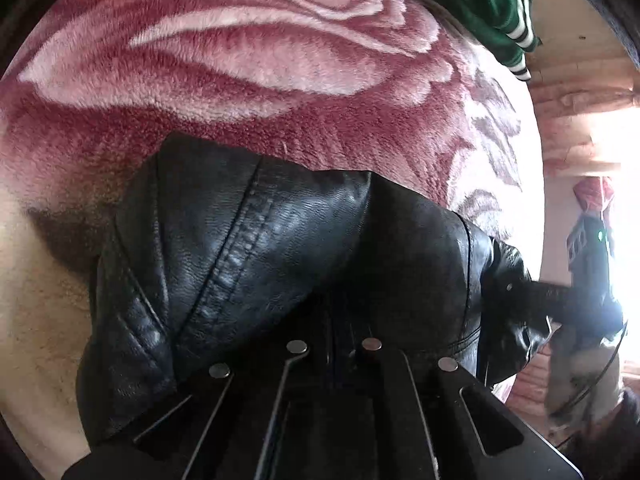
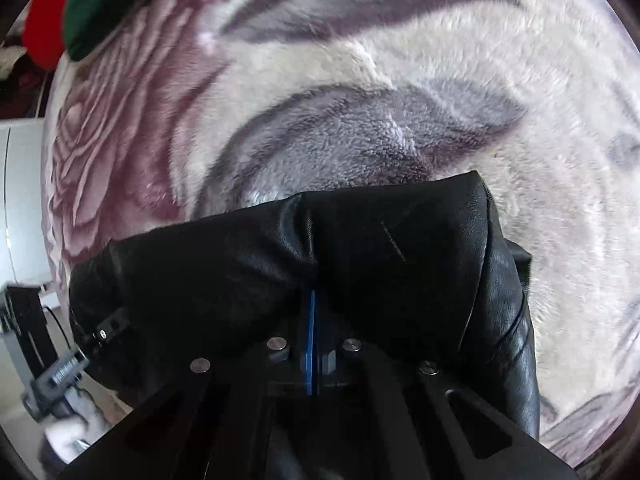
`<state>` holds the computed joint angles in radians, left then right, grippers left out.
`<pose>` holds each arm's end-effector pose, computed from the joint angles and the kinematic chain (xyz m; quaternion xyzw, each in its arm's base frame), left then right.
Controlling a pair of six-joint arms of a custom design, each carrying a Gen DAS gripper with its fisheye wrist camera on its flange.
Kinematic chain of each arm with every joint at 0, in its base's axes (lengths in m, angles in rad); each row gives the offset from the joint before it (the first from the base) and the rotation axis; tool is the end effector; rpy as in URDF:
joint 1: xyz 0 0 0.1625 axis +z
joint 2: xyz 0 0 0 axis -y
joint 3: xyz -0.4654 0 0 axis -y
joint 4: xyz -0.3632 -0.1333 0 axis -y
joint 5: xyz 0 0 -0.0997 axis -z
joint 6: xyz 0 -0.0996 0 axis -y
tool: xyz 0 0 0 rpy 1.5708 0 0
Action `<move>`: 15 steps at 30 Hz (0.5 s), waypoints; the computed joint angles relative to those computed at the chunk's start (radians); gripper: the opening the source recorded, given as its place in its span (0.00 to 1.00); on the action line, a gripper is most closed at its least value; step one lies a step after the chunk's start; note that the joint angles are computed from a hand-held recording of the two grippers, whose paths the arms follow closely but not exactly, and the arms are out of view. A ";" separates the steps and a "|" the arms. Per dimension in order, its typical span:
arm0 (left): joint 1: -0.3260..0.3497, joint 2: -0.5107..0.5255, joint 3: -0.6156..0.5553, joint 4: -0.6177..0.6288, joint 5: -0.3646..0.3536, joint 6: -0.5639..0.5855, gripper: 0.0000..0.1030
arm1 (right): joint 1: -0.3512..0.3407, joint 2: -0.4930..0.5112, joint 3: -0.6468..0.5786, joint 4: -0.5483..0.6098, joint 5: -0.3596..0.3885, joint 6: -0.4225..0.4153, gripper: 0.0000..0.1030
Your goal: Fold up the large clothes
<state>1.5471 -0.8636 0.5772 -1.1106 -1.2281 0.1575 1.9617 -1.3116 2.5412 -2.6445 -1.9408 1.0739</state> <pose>0.1494 -0.7365 0.5093 0.1036 0.9763 0.0967 0.1638 0.2137 -0.2633 0.1629 -0.3147 -0.9282 0.0657 0.1875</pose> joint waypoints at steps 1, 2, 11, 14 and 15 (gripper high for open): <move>-0.017 -0.012 -0.001 0.014 0.025 0.001 0.03 | -0.009 -0.020 -0.008 0.022 0.019 0.015 0.00; -0.037 -0.031 0.016 0.014 0.052 0.010 0.03 | 0.005 -0.048 -0.025 0.058 0.030 0.031 0.00; -0.062 -0.211 0.348 -0.084 0.095 -0.004 0.03 | 0.148 -0.030 0.007 0.086 0.126 0.074 0.02; 0.009 -0.171 0.326 -0.095 0.012 -0.073 0.03 | 0.110 0.055 0.054 -0.018 0.101 0.056 0.00; 0.032 -0.144 0.286 -0.077 -0.031 -0.097 0.04 | 0.099 0.076 0.043 -0.003 0.093 0.044 0.00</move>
